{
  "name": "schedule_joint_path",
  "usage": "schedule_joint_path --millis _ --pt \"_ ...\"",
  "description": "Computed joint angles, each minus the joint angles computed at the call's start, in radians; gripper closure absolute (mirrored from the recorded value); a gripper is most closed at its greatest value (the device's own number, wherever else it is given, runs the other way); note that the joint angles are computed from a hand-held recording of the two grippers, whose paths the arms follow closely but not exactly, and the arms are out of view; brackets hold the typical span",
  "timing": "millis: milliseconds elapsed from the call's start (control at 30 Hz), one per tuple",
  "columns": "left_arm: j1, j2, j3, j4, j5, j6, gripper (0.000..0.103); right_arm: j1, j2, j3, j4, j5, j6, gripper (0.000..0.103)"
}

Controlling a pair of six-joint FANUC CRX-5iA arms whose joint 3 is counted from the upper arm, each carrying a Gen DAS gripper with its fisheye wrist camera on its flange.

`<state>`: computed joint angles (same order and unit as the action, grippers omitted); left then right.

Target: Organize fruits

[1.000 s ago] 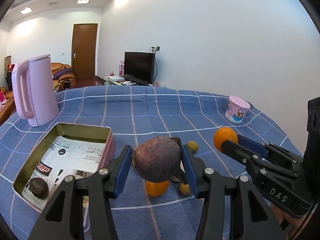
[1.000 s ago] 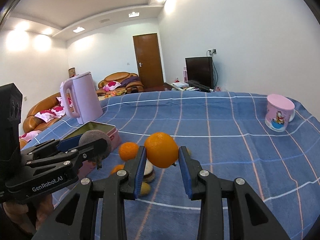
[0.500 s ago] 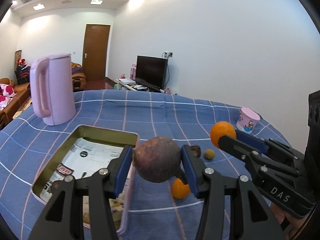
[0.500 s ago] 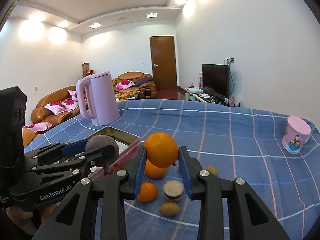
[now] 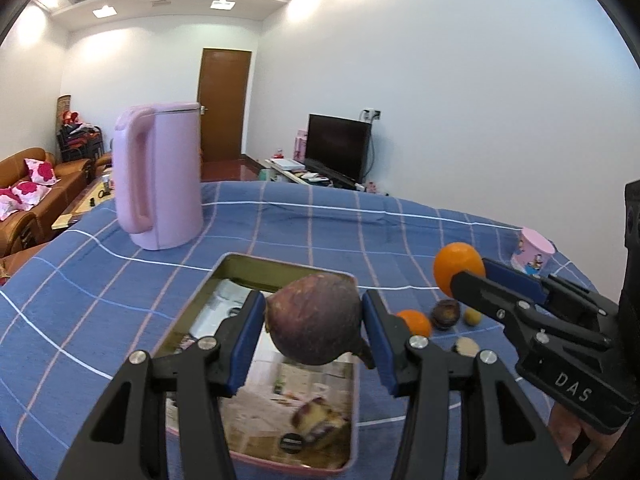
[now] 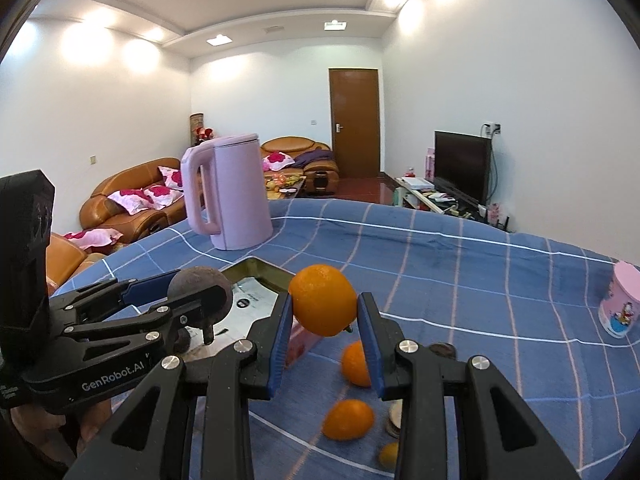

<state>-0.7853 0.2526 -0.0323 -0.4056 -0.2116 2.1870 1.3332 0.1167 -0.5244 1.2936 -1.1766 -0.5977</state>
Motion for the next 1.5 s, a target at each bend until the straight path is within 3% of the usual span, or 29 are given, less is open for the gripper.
schedule_joint_path --millis 400,533,1500 --pt "0.033 0.014 0.038 -0.091 -0.072 0.096 0.051 -0.061 0.057 0.054 0.033 0.109 0.044 0.068" --pt "0.052 0.029 0.043 -0.048 -0.079 0.059 0.051 -0.079 0.074 0.068 0.034 0.144 0.053 0.068" --pt "0.056 0.109 0.135 -0.054 -0.212 0.037 0.051 -0.141 0.16 0.137 -0.019 0.292 0.13 0.068"
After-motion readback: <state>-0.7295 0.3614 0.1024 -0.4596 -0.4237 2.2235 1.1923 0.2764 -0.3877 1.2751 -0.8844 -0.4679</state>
